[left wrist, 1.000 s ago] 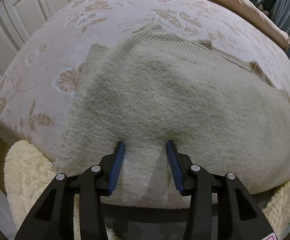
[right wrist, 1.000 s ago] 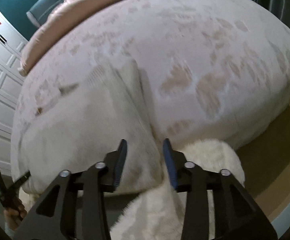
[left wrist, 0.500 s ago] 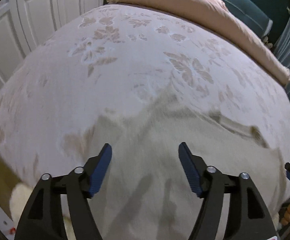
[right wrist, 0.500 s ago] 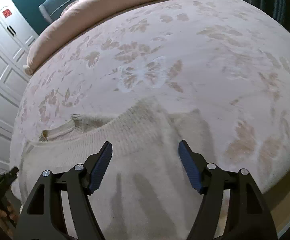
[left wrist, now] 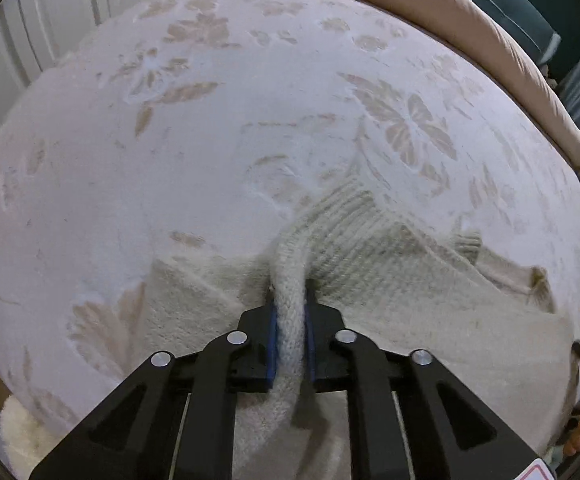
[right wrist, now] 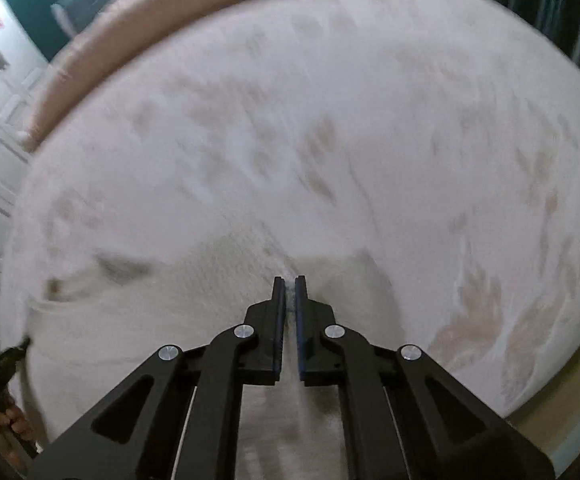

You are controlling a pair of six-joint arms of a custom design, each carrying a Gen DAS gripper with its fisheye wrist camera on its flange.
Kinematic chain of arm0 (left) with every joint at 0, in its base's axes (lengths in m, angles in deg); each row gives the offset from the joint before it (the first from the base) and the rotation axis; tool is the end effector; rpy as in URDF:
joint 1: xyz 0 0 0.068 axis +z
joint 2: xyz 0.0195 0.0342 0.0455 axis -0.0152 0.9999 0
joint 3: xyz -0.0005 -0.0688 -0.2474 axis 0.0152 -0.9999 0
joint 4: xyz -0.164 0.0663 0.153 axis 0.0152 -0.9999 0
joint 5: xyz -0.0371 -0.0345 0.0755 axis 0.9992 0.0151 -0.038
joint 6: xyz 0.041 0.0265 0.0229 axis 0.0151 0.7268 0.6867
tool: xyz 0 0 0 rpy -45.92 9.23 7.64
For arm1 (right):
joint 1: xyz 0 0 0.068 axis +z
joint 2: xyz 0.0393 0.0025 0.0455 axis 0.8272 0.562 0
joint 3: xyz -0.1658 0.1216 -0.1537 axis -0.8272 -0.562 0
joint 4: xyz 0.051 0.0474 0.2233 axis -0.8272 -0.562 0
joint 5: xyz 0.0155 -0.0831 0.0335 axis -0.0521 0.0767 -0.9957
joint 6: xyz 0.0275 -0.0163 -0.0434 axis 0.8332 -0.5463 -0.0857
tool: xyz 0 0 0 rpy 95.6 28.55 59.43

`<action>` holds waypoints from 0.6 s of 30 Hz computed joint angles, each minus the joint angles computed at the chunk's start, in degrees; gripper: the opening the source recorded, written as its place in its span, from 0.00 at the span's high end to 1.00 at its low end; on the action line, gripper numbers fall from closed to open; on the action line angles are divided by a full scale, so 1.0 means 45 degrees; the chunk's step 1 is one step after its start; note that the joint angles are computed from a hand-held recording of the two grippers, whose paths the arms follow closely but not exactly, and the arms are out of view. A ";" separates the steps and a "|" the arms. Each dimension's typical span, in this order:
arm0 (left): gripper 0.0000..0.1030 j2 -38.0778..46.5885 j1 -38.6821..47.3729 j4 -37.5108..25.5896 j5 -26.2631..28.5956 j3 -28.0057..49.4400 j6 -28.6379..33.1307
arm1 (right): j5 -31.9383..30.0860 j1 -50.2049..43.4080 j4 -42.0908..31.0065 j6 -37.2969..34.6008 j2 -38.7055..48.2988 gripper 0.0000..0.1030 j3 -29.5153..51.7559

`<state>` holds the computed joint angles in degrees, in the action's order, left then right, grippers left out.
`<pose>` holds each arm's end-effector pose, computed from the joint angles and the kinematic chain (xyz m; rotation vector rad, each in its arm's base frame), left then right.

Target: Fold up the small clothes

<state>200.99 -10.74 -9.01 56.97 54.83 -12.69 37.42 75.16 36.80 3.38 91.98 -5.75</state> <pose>0.3660 -0.0702 0.2070 0.2162 2.7446 -0.3099 0.1346 0.0376 0.1937 1.0497 2.4441 0.1036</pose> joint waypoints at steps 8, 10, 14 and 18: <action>0.28 -0.1816 0.0788 0.0545 -0.0142 -0.1072 -0.0092 | 0.1567 0.1763 -0.1275 0.1344 -0.2329 0.30 -0.0030; 0.28 -0.1395 0.0894 0.0190 -0.0802 -0.0650 -0.0005 | 0.0649 0.0366 -0.0777 0.0230 -0.1523 0.24 -0.0300; 0.24 -0.0714 0.1769 -0.0739 0.0721 -0.0306 -0.0191 | -0.0948 -0.0445 0.0895 0.0029 -0.0815 0.21 -0.1383; 0.22 -0.0335 0.1705 -0.0256 0.0963 -0.0783 -0.0063 | -0.0046 0.0409 0.1494 0.0326 0.0304 0.41 -0.1104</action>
